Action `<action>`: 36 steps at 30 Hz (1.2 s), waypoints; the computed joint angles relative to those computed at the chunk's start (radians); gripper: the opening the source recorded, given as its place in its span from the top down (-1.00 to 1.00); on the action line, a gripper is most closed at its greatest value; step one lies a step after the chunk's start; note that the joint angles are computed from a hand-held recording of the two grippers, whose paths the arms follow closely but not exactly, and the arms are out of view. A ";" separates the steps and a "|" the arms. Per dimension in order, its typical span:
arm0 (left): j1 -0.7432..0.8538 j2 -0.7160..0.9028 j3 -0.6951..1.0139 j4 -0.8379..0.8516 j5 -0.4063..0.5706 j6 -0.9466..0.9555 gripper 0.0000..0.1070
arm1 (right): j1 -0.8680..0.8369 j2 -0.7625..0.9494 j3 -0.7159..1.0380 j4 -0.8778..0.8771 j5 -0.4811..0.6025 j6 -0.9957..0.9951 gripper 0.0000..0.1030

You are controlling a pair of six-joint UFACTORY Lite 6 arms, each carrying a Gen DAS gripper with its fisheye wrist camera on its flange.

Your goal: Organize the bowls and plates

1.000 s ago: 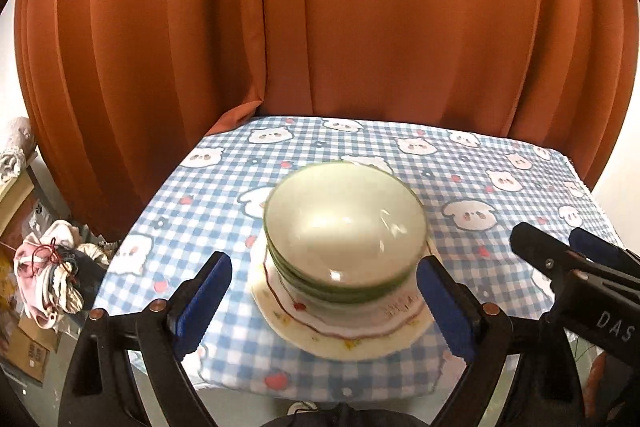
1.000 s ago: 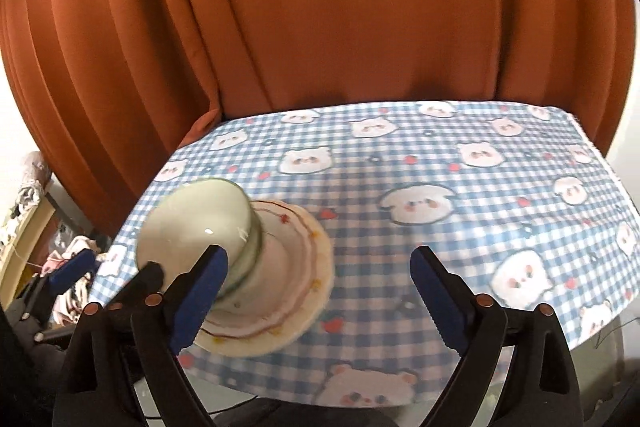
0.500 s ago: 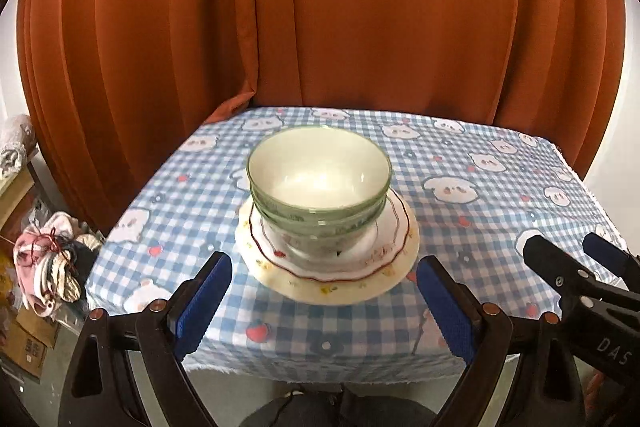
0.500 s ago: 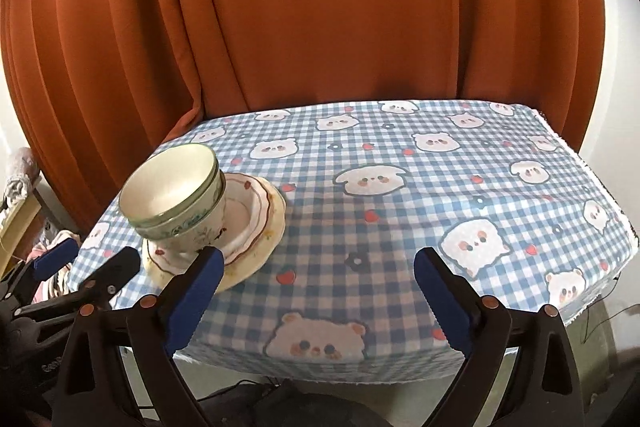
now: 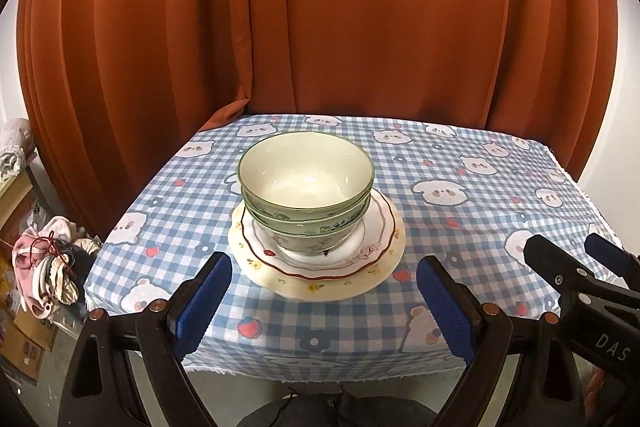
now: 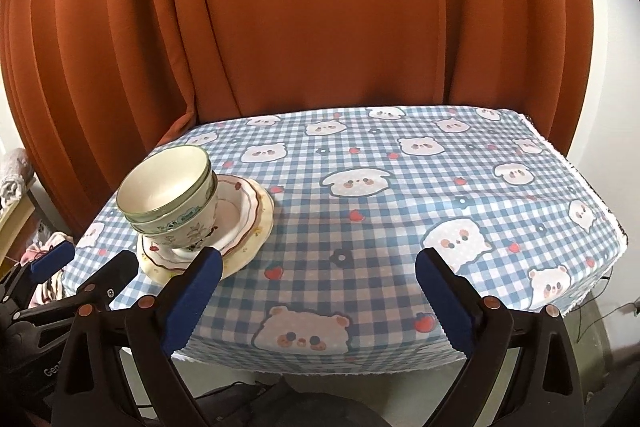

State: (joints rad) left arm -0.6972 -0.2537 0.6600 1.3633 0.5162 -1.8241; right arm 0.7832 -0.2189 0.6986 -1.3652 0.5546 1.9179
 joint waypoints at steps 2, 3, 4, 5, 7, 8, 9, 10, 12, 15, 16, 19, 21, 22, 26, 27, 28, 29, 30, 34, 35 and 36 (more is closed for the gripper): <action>-0.009 0.006 0.007 0.001 0.006 -0.002 -0.77 | -0.008 -0.010 -0.008 -0.002 -0.002 0.000 -0.93; -0.016 0.013 0.015 -0.001 0.015 -0.003 -0.77 | -0.013 -0.016 -0.013 -0.003 -0.004 0.000 -0.93; -0.023 0.021 0.023 -0.003 0.024 -0.001 -0.77 | -0.014 -0.019 -0.015 -0.003 -0.002 0.000 -0.94; -0.028 0.028 0.029 -0.005 0.031 0.000 -0.77 | -0.016 -0.021 -0.018 -0.002 -0.002 -0.001 -0.94; -0.031 0.039 0.039 -0.010 0.029 0.004 -0.77 | -0.027 -0.026 -0.021 0.002 -0.007 -0.007 -0.94; -0.031 0.043 0.043 -0.012 0.028 0.005 -0.77 | -0.033 -0.029 -0.023 0.004 -0.011 -0.010 -0.94; -0.032 0.048 0.048 -0.013 0.029 0.005 -0.77 | -0.037 -0.031 -0.024 0.005 -0.013 -0.014 -0.94; -0.034 0.051 0.051 -0.013 0.031 0.005 -0.77 | -0.040 -0.031 -0.024 0.005 -0.015 -0.016 -0.94; -0.040 0.058 0.058 -0.015 0.034 0.003 -0.77 | -0.047 -0.037 -0.028 0.004 -0.020 -0.019 -0.95; -0.042 0.069 0.067 -0.022 0.032 0.007 -0.78 | -0.056 -0.041 -0.031 0.010 -0.028 -0.029 -0.95; -0.042 0.073 0.072 -0.027 0.031 0.011 -0.79 | -0.059 -0.044 -0.032 0.013 -0.032 -0.034 -0.95; -0.038 0.079 0.082 -0.048 0.021 0.032 -0.80 | -0.063 -0.051 -0.035 0.030 -0.033 -0.052 -0.95; -0.044 0.084 0.088 -0.052 0.024 0.040 -0.80 | -0.059 -0.059 -0.039 0.034 -0.023 -0.052 -0.95; -0.046 0.087 0.089 -0.053 0.026 0.042 -0.80 | -0.056 -0.060 -0.041 0.031 -0.018 -0.045 -0.95; -0.044 0.092 0.091 -0.063 0.019 0.054 -0.80 | -0.057 -0.061 -0.048 0.027 -0.016 -0.026 -0.95; -0.044 0.094 0.093 -0.065 0.021 0.056 -0.80 | -0.053 -0.060 -0.046 0.030 -0.012 -0.026 -0.95; -0.045 0.095 0.094 -0.066 0.023 0.056 -0.80 | -0.052 -0.058 -0.044 0.031 -0.010 -0.027 -0.95; -0.044 0.095 0.093 -0.062 0.021 0.053 -0.80 | -0.049 -0.056 -0.042 0.034 -0.006 -0.029 -0.95; -0.043 0.093 0.091 -0.059 0.019 0.049 -0.80 | -0.048 -0.055 -0.040 0.035 -0.003 -0.030 -0.95; -0.043 0.087 0.085 -0.042 0.015 0.032 -0.80 | -0.045 -0.055 -0.039 0.039 0.003 -0.034 -0.95; -0.039 0.086 0.083 -0.038 0.011 0.030 -0.80 | -0.044 -0.055 -0.039 0.040 0.005 -0.035 -0.95; -0.037 0.086 0.083 -0.035 0.006 0.027 -0.80 | -0.045 -0.056 -0.040 0.040 0.005 -0.034 -0.95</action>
